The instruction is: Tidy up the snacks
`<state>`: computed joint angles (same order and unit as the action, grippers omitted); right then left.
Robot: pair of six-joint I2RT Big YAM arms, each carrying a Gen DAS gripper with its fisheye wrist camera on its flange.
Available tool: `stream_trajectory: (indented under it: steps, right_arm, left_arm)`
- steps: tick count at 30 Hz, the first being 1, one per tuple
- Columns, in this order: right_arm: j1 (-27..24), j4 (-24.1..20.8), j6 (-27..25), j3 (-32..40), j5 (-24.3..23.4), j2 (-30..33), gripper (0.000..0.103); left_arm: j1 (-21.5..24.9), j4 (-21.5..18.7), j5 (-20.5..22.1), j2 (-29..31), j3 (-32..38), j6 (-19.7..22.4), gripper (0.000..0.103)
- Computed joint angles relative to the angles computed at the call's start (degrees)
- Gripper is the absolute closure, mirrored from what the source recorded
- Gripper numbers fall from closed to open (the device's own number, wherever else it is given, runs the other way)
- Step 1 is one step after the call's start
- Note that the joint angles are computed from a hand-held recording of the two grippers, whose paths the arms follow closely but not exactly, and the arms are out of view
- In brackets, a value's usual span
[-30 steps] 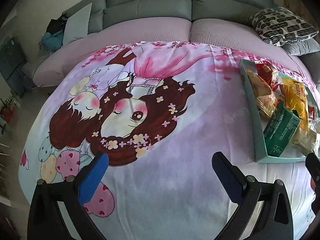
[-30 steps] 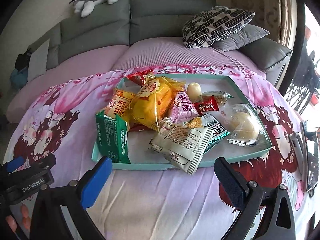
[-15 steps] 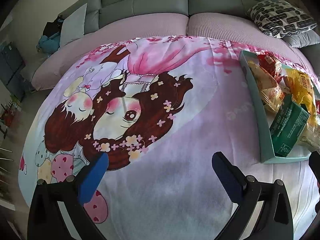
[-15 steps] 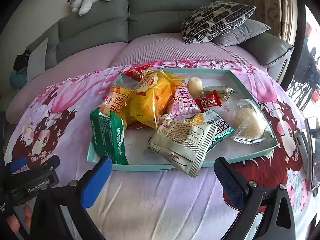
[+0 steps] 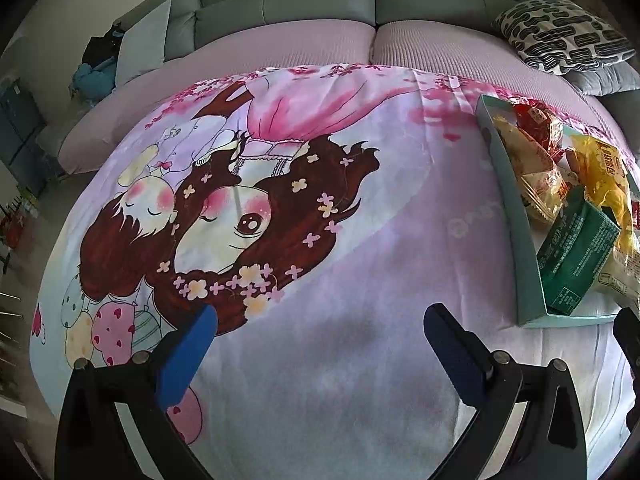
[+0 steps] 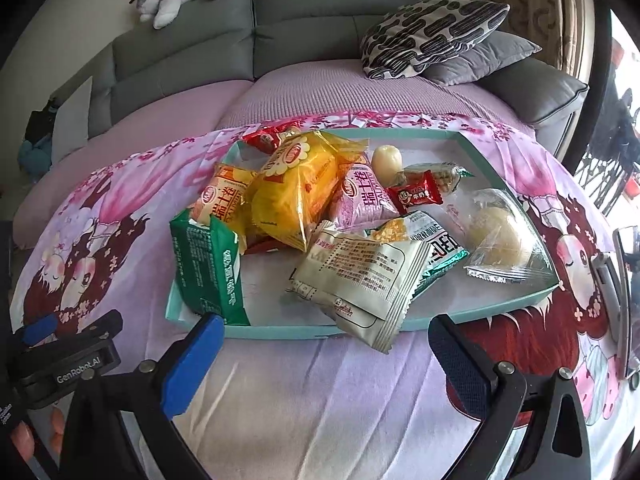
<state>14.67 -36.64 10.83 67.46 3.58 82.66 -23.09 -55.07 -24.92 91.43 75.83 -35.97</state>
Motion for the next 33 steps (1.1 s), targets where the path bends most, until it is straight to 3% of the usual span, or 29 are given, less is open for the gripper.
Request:
stream_trajectory:
  steps: [33]
  right_arm:
    - [0.1, -0.8, 0.0, 0.2, 0.2, 0.4, 0.000]
  left_arm:
    - [-0.3, -1.7, -1.0, 1.3, 1.3, 0.3, 0.000]
